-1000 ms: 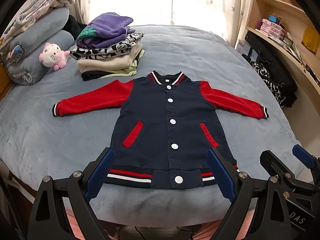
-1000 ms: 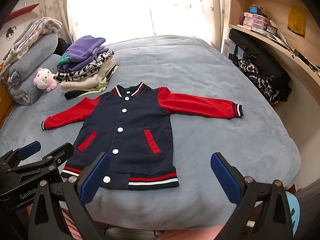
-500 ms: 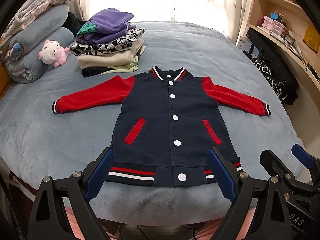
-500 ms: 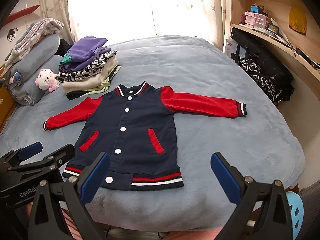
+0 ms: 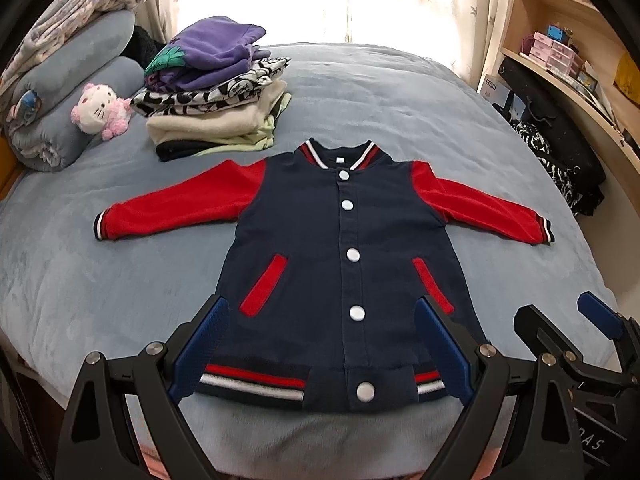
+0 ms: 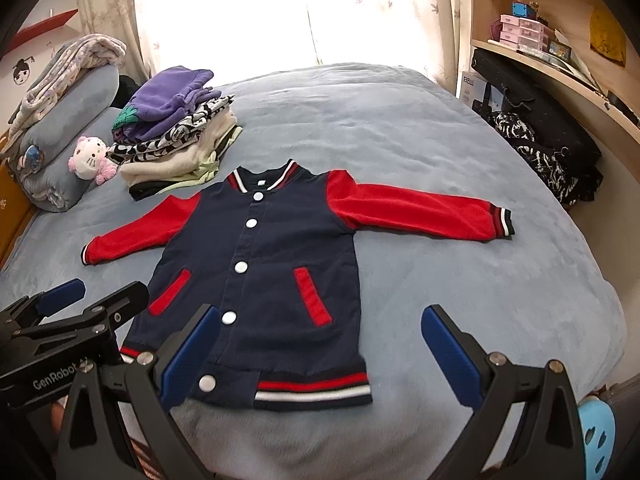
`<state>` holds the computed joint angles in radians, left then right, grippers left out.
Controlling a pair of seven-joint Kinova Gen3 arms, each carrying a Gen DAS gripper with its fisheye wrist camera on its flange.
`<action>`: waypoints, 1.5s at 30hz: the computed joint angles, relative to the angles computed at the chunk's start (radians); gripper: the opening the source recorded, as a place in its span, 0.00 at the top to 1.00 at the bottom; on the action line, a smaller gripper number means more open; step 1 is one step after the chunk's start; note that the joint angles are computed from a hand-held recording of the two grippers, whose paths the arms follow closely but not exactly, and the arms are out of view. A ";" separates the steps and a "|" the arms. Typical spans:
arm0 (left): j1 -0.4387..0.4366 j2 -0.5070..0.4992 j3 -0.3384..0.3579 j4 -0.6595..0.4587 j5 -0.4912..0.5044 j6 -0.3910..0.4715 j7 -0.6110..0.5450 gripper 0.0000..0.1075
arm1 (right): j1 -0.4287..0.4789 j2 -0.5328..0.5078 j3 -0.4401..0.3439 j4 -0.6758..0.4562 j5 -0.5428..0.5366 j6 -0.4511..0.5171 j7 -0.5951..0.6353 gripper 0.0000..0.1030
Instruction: Fold large clothes
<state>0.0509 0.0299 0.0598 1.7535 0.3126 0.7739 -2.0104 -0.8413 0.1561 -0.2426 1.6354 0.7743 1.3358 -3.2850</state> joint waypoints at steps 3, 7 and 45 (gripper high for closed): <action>0.025 0.029 0.019 -0.023 -0.039 -0.033 0.041 0.14 | 0.028 -0.007 0.014 0.014 0.002 -0.029 0.022 0.02; 0.066 0.078 0.040 -0.065 -0.102 -0.072 0.102 0.14 | 0.088 -0.019 0.037 0.038 -0.003 -0.086 0.051 0.02; 0.363 0.454 0.048 -0.292 -0.408 -0.235 0.445 0.14 | 0.607 -0.123 0.192 0.480 -0.143 -0.688 -0.088 0.20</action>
